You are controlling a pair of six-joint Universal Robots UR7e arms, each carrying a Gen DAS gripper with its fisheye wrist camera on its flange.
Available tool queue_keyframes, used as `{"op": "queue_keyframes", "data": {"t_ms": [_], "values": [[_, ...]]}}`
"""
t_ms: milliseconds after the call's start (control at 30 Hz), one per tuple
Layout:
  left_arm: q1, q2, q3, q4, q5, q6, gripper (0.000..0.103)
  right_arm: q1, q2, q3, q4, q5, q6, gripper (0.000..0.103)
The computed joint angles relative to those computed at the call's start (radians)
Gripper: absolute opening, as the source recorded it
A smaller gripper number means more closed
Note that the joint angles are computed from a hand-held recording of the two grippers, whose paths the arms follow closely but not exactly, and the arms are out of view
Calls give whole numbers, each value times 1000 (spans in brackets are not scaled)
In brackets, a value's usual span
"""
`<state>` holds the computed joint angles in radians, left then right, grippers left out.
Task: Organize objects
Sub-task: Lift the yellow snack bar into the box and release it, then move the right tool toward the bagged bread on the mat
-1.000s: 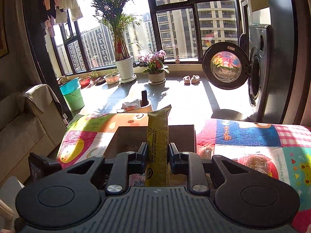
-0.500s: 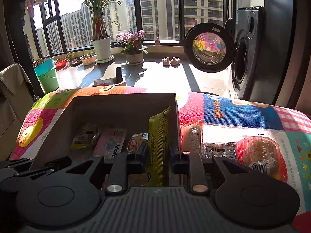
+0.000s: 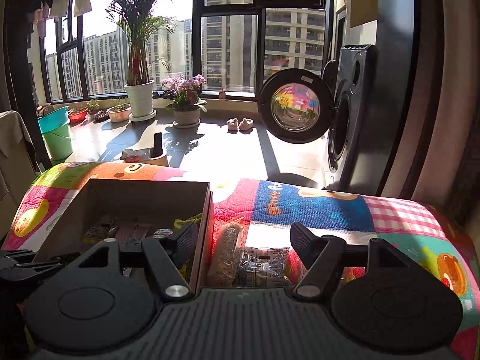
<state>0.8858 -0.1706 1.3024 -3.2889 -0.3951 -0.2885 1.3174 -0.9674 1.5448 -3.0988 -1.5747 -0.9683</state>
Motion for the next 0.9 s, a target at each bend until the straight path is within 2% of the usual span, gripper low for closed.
{"op": "queue_keyframes", "data": {"t_ms": [67,233,300,467,600,700,800,833,900], "values": [[1,0,-1,1,-2,-1,15,-9,21,-46,-9,-34,38,77],[0,-4,7,0,-5,2,15,-35,82,-159,25,-124,133,78],[0,-4,8,2,-4,2,15,-48,99,-198,61,-139,184,78],[0,-4,10,-8,-7,10,15,-56,156,-288,107,-177,248,79],[-1,-7,17,-8,-11,14,15,-45,205,-362,153,-193,328,85],[0,-8,18,-9,-13,15,15,-31,216,-338,73,-144,307,85],[0,-9,18,-4,-12,13,15,-6,222,-331,107,-82,221,85],[0,-10,19,-2,-12,12,15,2,230,-349,146,-76,221,83],[0,-11,19,6,-12,5,14,21,274,-440,284,-107,263,66]]}}
